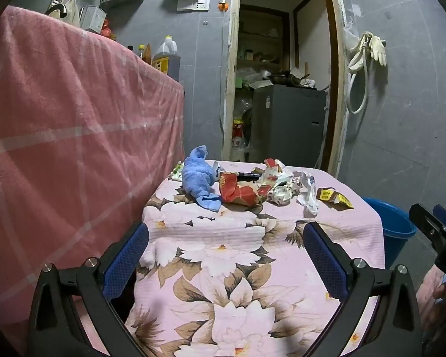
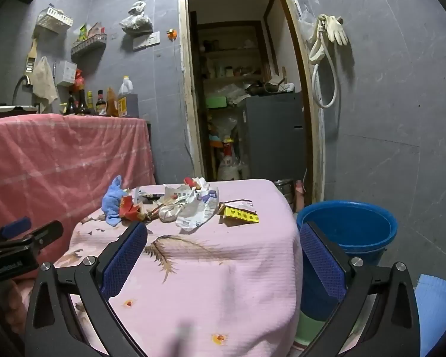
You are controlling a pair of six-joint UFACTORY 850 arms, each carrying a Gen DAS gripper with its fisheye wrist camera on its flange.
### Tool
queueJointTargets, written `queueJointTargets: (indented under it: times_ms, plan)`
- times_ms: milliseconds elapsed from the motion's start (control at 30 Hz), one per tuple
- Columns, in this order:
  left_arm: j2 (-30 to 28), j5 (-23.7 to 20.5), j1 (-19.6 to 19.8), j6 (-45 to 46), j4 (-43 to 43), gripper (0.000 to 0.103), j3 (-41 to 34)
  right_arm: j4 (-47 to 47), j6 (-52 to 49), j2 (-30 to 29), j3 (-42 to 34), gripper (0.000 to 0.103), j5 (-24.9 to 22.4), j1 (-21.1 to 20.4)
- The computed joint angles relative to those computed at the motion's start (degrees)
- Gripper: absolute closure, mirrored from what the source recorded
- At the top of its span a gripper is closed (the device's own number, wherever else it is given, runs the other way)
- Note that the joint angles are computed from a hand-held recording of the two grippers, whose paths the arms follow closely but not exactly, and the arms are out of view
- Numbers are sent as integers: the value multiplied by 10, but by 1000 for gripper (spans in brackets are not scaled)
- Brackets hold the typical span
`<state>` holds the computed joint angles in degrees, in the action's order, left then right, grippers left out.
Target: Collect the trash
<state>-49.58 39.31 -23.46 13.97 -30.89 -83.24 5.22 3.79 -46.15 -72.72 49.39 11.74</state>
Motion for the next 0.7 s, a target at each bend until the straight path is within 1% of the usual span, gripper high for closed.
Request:
queueJointTargets:
  times_ms: [700]
  plan:
    - [-2, -1, 3, -1, 1, 1, 0, 5, -8, 0, -2, 0, -2, 2]
